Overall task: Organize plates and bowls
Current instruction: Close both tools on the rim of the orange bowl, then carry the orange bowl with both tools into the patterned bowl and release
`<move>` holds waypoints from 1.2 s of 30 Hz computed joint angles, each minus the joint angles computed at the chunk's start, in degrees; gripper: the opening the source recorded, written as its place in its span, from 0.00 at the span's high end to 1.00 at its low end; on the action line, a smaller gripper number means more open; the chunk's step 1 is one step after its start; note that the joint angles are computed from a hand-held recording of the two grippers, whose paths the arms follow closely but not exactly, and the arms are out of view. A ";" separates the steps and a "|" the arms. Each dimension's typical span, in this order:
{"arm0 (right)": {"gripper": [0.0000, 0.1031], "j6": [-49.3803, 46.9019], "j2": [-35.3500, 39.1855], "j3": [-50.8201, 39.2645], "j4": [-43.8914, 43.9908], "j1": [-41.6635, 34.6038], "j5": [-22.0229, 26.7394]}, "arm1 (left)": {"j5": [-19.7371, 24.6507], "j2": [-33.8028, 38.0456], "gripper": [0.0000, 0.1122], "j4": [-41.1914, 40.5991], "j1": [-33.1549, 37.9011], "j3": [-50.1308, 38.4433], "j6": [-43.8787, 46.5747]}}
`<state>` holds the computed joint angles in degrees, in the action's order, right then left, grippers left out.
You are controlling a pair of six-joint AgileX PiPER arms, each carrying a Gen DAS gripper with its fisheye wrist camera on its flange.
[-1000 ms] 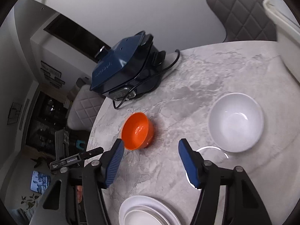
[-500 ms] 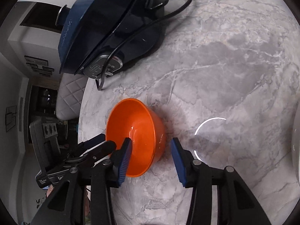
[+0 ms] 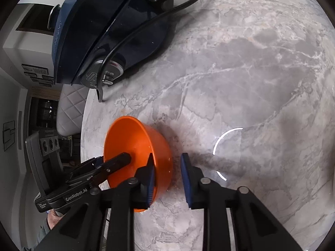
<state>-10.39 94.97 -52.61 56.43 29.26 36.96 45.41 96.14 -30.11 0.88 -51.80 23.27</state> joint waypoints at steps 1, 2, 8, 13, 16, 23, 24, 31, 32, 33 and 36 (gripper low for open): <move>0.81 -0.80 0.18 -0.09 0.33 0.07 -0.01 | 0.06 0.25 0.75 -0.08 -0.37 -0.12 -0.07; 0.84 -0.51 0.19 -0.51 -0.49 0.38 0.10 | 0.14 0.47 0.76 -0.27 -0.74 -0.20 -0.02; 0.85 5.18 -0.09 -2.17 -5.65 1.72 0.28 | -0.44 0.22 0.84 0.33 -4.19 -0.43 -2.78; 0.85 8.19 -2.12 -1.51 -7.13 1.94 0.12 | 0.12 -2.12 0.84 1.67 -6.13 -0.64 -5.77; 0.85 8.90 -4.28 -0.63 -7.38 1.55 0.46 | 1.09 -4.68 0.84 3.34 -7.98 -0.86 -8.75; 0.85 15.36 -15.26 3.99 -12.91 0.46 1.52 | 4.32 -12.58 0.84 8.31 -16.69 -1.44 -18.40; 0.85 16.71 -17.63 5.01 -14.18 0.14 1.99 | 4.72 -13.58 0.84 9.03 -18.77 -1.72 -20.43; 0.85 24.23 -37.94 13.48 -20.44 -7.39 10.80 | 6.16 -16.82 0.84 14.53 -36.39 -5.72 -35.25; 0.85 24.67 -41.17 14.56 -20.77 -9.49 12.98 | 6.13 -16.75 0.84 15.31 -39.13 -6.41 -37.30; 0.85 24.83 -44.31 15.48 -21.11 -11.96 15.48 | 6.09 -16.46 0.84 16.11 -41.87 -7.26 -39.48; 0.85 21.21 -53.30 17.40 -20.51 -23.74 26.16 | 5.82 -14.90 0.84 17.84 -49.45 -9.85 -45.25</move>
